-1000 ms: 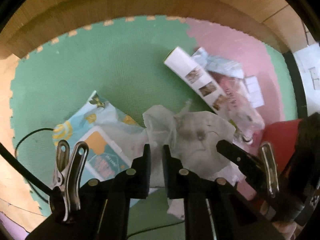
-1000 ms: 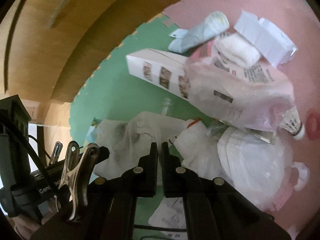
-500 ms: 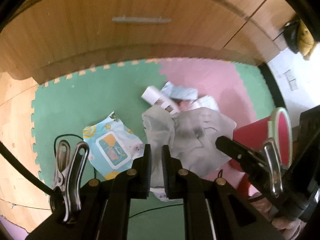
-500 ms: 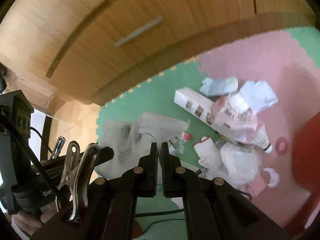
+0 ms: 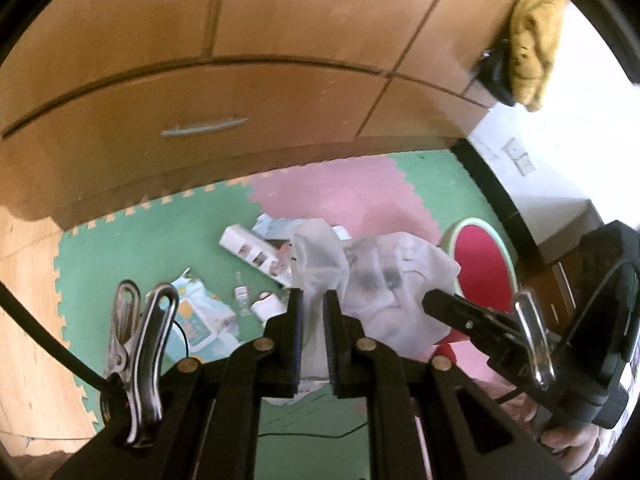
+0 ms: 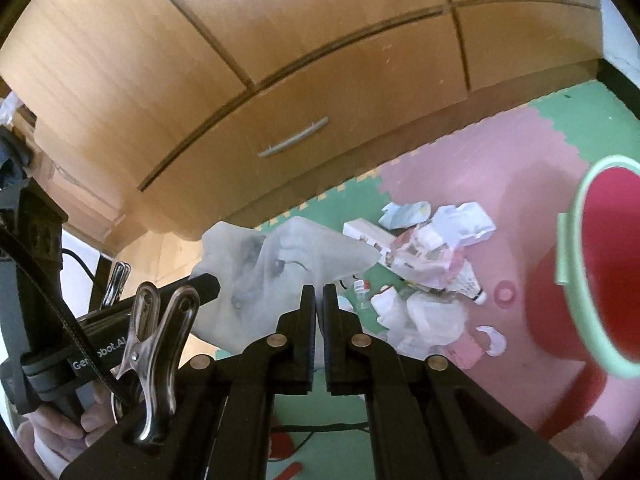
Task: Collect trash
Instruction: 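Lift the clear plastic bag with both tools and carry it over the red bucket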
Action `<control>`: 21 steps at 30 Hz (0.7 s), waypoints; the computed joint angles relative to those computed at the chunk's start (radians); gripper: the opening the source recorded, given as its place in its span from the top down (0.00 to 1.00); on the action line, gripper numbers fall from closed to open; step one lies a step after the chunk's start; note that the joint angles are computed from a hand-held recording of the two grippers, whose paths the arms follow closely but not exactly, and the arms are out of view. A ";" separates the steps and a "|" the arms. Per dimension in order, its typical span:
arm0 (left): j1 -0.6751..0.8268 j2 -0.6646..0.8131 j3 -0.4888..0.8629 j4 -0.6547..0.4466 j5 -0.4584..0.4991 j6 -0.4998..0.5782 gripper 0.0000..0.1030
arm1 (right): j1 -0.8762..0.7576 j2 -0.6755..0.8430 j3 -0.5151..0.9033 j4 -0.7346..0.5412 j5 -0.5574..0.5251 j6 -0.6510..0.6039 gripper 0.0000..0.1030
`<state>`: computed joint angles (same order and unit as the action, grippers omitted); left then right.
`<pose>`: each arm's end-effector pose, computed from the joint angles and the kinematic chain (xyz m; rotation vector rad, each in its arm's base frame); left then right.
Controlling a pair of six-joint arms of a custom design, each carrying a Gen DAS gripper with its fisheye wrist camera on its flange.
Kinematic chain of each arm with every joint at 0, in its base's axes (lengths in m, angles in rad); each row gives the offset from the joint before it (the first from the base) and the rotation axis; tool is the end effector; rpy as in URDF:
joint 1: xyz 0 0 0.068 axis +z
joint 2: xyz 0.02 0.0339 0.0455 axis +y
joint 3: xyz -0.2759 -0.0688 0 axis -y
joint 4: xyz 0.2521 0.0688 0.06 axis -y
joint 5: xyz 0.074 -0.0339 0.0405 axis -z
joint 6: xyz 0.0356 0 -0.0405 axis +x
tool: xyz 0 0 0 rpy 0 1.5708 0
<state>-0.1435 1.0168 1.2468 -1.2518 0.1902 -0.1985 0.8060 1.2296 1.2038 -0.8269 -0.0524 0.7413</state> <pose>0.1608 -0.0300 0.3711 -0.0017 2.6094 -0.3702 0.1741 0.1841 0.3445 -0.1084 2.5671 0.7220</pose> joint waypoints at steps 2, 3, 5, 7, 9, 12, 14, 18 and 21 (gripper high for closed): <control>-0.063 0.002 0.031 -0.011 -0.021 -0.043 0.90 | -0.005 -0.037 0.024 -0.053 0.022 -0.009 0.96; -0.099 0.005 0.046 -0.014 -0.035 -0.066 0.90 | -0.008 -0.047 0.036 -0.073 0.029 -0.014 0.96; -0.191 0.012 0.079 -0.014 -0.077 -0.113 0.90 | -0.016 -0.066 0.070 -0.127 0.047 -0.033 0.96; -0.286 0.027 0.112 -0.010 -0.125 -0.156 0.90 | -0.027 -0.083 0.116 -0.190 0.072 -0.060 0.96; -0.354 0.039 0.130 -0.001 -0.157 -0.190 0.90 | -0.048 -0.100 0.149 -0.233 0.080 -0.080 0.96; -0.448 0.068 0.156 0.014 -0.195 -0.245 0.90 | -0.118 -0.137 0.171 -0.279 0.051 -0.113 0.96; -0.507 0.099 0.173 0.032 -0.217 -0.271 0.90 | -0.190 -0.163 0.178 -0.309 0.010 -0.145 0.96; -0.608 0.173 0.200 0.071 -0.257 -0.300 0.90 | -0.314 -0.186 0.194 -0.360 -0.035 -0.229 0.96; -0.661 0.227 0.211 0.107 -0.273 -0.308 0.90 | -0.411 -0.195 0.208 -0.393 -0.057 -0.309 0.96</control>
